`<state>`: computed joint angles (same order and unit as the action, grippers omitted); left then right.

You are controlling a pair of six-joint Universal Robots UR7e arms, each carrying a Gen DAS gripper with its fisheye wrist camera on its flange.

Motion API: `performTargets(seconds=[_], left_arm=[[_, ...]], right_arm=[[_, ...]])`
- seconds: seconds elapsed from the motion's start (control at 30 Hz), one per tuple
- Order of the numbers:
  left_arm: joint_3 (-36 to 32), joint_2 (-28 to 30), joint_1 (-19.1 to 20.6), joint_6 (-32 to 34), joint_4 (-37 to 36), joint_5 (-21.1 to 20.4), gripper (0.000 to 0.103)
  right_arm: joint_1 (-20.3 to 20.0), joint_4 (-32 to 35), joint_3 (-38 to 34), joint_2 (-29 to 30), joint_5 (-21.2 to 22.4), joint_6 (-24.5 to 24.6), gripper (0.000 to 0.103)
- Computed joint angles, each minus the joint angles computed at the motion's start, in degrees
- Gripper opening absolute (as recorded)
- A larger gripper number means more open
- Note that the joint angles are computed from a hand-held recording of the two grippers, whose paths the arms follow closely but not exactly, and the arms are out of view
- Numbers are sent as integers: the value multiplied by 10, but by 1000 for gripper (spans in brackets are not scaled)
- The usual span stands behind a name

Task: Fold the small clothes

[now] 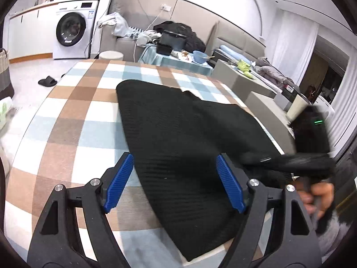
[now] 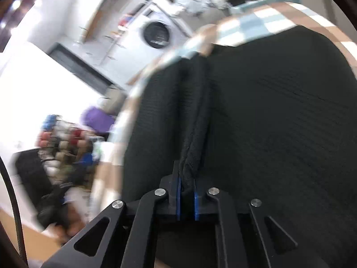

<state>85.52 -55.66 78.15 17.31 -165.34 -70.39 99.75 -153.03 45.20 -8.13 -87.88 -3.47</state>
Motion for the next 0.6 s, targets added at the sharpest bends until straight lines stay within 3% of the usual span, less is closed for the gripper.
performTargets(seconds=[0.07,0.1,0.13,0.2,0.23,0.33,0.43,0.5,0.6], left_arm=[[-3,4,2,4,-8,1,75],[-3,8,1,6,-12,1,75],[-3,9,2,10,-9,0,75],[-4,10,3,18,6,-3,75],[-6,13,2,22,14,-4,75],[-1,17,-3,31,35,2,75],[4,23,-8,45,52,6,75],[7,31,-11,46,49,11,75],[7,39,-12,38,53,13,75]], right_arm=[[-9,-52,80,-46,93,19,7],[-10,-82,116,-66,108,22,7],[-8,-102,141,-79,98,25,7],[1,-137,184,-101,19,13,7],[3,-122,190,-103,-28,10,7],[-1,-71,180,-96,-94,29,8],[11,-81,192,-103,-130,-6,24],[20,-138,210,-108,-148,-31,43],[27,-166,196,-104,-150,-46,43]])
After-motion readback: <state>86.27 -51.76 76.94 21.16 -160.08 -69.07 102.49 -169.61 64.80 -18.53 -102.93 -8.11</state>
